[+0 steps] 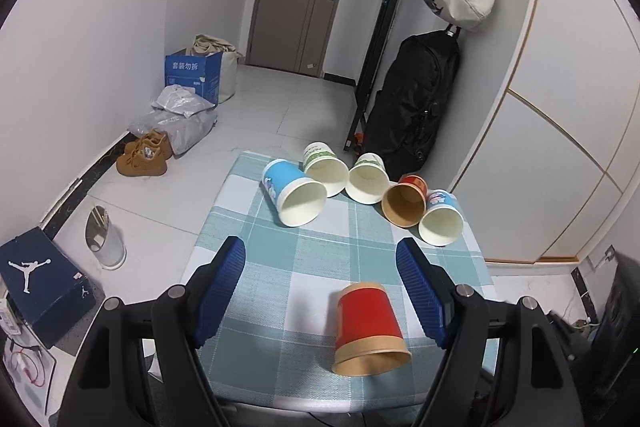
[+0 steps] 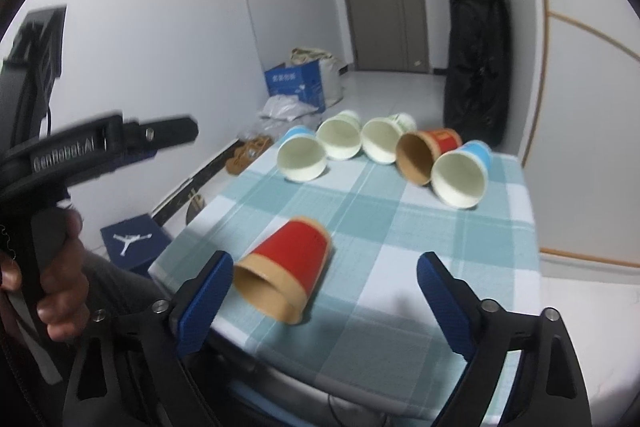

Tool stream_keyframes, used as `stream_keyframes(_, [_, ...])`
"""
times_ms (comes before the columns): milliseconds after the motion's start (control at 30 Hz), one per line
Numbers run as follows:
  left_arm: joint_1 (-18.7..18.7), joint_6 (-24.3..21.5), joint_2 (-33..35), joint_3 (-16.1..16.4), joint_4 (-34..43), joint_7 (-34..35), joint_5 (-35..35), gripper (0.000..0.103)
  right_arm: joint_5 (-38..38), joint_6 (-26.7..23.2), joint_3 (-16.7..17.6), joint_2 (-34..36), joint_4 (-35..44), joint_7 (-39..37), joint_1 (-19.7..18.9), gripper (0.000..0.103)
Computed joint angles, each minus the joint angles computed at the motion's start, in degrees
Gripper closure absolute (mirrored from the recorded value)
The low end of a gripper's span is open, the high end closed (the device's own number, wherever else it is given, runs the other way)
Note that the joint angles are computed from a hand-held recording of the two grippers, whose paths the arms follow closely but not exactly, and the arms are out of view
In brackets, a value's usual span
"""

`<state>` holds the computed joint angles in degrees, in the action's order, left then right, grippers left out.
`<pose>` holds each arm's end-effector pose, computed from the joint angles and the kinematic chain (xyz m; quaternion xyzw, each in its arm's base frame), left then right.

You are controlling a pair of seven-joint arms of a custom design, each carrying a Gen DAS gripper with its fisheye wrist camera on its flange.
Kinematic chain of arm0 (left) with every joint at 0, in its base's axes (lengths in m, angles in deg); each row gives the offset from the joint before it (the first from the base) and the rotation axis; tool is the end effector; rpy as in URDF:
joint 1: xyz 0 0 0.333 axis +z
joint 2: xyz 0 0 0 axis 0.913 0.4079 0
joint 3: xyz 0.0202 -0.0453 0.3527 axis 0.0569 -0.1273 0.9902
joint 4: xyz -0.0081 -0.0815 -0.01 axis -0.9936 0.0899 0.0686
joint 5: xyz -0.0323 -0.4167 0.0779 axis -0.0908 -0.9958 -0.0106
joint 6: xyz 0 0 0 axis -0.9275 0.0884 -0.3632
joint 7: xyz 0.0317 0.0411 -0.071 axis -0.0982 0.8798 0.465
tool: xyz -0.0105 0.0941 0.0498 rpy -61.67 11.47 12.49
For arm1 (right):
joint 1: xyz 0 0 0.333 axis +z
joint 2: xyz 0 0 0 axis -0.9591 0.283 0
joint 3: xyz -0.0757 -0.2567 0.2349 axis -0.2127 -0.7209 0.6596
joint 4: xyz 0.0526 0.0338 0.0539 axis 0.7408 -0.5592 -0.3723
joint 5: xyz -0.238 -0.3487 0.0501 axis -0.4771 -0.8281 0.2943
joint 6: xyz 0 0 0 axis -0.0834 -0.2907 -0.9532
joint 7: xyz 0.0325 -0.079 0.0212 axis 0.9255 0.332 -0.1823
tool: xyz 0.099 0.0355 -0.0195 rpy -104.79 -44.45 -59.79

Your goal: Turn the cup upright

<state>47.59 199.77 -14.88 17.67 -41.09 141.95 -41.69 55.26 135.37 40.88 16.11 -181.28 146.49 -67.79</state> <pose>0.5125 -0.2810 0.5761 -0.5451 0.7105 -0.4178 0.1532 0.3924 0.1387 0.5273 -0.6338 0.6317 -0.2577 0.3645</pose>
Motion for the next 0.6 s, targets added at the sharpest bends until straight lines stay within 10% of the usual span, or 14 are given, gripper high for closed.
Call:
stream_keyframes(367, [-0.5,-3.0,0.4,1.5,1.5,5.3,-10.7,0.029,3.9,-5.9,-5.1,7.0,3.7,-7.1,8.8,0.041])
stream_keyframes(600, [0.7,-5.2,0.6,1.1,1.9,4.7,-11.3,0.029,-1.5,-8.0,0.6,9.6,5.9,-1.0,2.5,0.076])
